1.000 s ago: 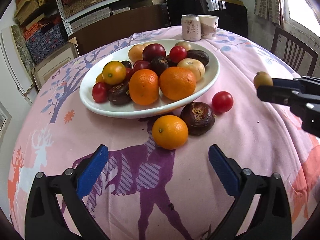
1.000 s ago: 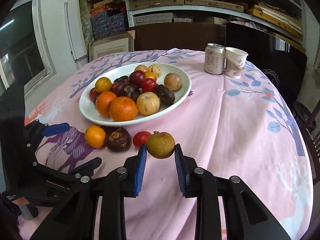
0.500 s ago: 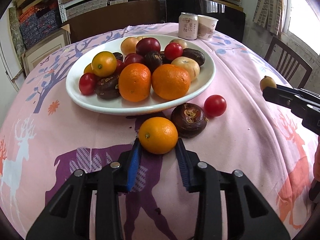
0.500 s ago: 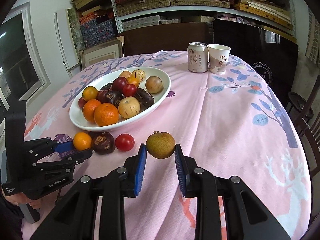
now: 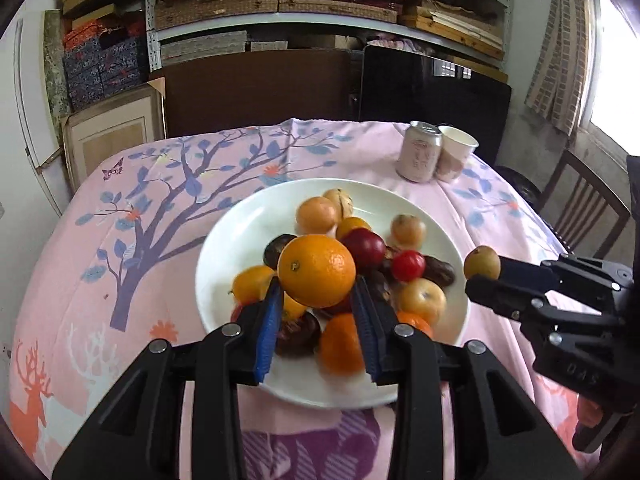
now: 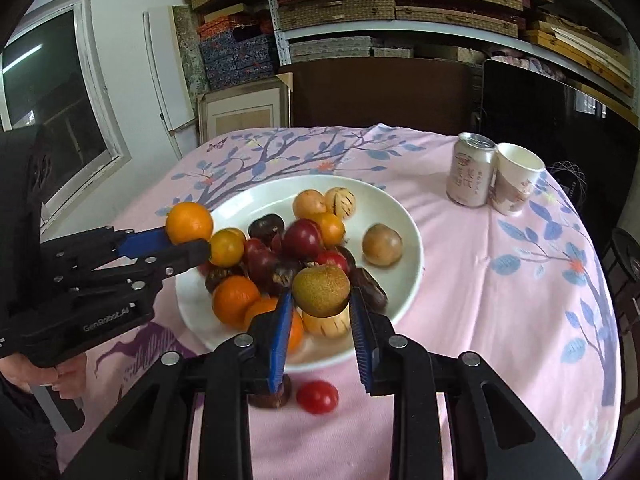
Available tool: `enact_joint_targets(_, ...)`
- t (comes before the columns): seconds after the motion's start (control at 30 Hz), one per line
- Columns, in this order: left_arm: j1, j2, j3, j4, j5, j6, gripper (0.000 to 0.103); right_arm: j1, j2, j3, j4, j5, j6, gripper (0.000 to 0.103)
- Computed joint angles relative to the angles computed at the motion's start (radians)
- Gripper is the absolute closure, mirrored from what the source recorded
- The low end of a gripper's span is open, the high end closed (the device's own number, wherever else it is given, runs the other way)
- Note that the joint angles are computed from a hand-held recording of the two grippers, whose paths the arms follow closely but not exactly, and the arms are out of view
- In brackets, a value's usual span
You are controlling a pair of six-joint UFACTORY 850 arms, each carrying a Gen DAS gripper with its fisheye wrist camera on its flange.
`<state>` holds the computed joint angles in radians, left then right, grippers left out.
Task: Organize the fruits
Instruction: 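Release the orange onto the plate while the right tool releases the brown fruit there, then grasp the last passion fruit with the left tool while the right tool grasps a red tomato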
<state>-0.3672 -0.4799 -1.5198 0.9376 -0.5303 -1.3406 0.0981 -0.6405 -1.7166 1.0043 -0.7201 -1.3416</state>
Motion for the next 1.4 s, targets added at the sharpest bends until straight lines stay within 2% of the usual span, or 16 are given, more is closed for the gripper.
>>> enact_joint_targets(0.07,0.014,-0.041,-0.047,-0.016,-0.044,0.027,0.068,0.02,-0.057,-0.081,-0.046,-0.043,0.033,0.071)
enact_joint_targets(0.1,0.018,-0.052,-0.059,0.007,-0.063,0.006,0.058,0.026,-0.075,-0.106,-0.054,-0.054,0.028,0.041)
enact_joint_targets(0.13,0.017,-0.061,-0.062,0.052,-0.085,-0.034,0.042,0.033,-0.081,-0.112,-0.059,-0.038,0.009,0.019)
enact_joint_targets(0.17,0.013,-0.062,-0.058,0.1,-0.121,-0.077,0.009,0.036,-0.065,-0.079,-0.021,0.015,-0.042,0.003)
enact_joint_targets(0.23,-0.003,-0.057,-0.032,0.237,-0.197,-0.193,0.005,0.021,-0.029,-0.013,0.127,0.067,-0.203,0.004)
enact_joint_targets(0.33,-0.01,-0.036,0.004,0.261,-0.199,-0.168,0.005,-0.015,0.008,0.045,0.217,0.093,-0.297,0.004)
enact_joint_targets(0.47,-0.03,0.003,0.059,0.216,-0.163,-0.135,0.005,-0.047,0.021,0.075,-0.019,0.077,-0.081,0.004)
enact_joint_targets(0.6,-0.05,0.047,0.12,0.188,-0.104,-0.15,0.004,-0.036,0.057,0.173,-0.156,0.171,-0.064,0.004)
enact_joint_targets(0.83,-0.094,0.111,0.209,0.154,-0.079,-0.158,0.004,-0.009,0.038,0.188,-0.166,0.224,-0.043,0.005)
enact_joint_targets(1.0,-0.133,0.14,0.281,0.139,-0.093,-0.128,0.004,0.006,0.02,0.163,-0.152,0.172,-0.08,0.036)
enact_joint_targets(1.03,-0.138,0.137,0.282,0.122,-0.097,-0.101,0.004,0.008,0.014,0.156,-0.15,0.161,-0.079,0.037)
enact_joint_targets(1.1,-0.143,0.122,0.274,0.1,-0.109,-0.065,0.004,0.007,0.005,0.139,-0.142,0.121,-0.081,0.05)
enact_joint_targets(1.17,-0.139,0.102,0.252,0.06,-0.097,-0.021,0.004,0.008,0.006,0.139,-0.128,0.104,-0.103,0.058)
enact_joint_targets(1.27,-0.132,0.072,0.219,0.016,-0.064,0.028,0.004,0.006,-0.014,0.108,-0.119,0.033,-0.121,0.058)
enact_joint_targets(1.37,-0.138,0.037,0.18,-0.017,-0.082,0.062,0.004,0.012,-0.014,0.106,-0.118,0.05,-0.12,0.074)
enact_joint_targets(1.4,-0.141,0.028,0.17,-0.028,-0.08,0.076,0.004,0.006,-0.017,0.099,-0.116,0.027,-0.114,0.074)
